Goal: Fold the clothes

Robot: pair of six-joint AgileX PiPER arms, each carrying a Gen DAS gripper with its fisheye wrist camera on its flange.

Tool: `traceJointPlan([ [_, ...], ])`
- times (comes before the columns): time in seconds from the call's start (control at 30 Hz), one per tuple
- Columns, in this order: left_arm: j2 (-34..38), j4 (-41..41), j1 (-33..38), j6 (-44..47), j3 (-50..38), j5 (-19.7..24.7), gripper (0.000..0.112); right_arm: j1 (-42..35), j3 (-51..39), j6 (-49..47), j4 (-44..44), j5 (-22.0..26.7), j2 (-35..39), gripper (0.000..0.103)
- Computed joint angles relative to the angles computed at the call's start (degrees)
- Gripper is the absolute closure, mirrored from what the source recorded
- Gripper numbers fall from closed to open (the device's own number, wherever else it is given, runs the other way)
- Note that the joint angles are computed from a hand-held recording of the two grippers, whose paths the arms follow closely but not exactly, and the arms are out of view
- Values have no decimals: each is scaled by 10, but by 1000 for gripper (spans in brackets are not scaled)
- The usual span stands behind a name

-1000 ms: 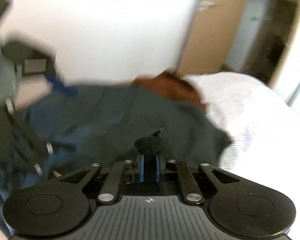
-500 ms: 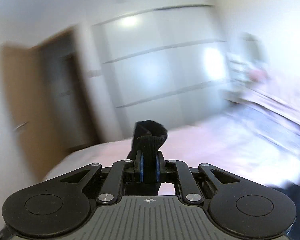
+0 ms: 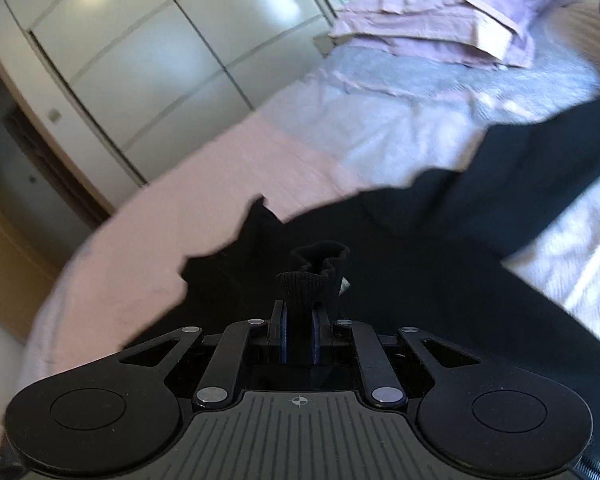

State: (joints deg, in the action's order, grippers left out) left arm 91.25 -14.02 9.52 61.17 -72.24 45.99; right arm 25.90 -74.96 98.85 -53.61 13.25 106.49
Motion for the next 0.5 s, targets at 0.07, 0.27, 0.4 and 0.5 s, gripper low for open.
traceJointPlan([
  [0.07, 18, 22, -20, -53, 0, -24, 41, -9, 19, 16, -15, -6, -13, 93],
  [0.27, 55, 163, -63, -287, 18, -120, 55, -7, 89, -61, 80, 22, -60, 93],
  [0.4, 53, 215, -51, -372, 25, -133, 56, 0, 120, -120, 132, 38, -76, 93],
  [0.5, 67, 197, -41, -362, 3, -96, 56, 5, 119, -205, 203, 52, -67, 93],
])
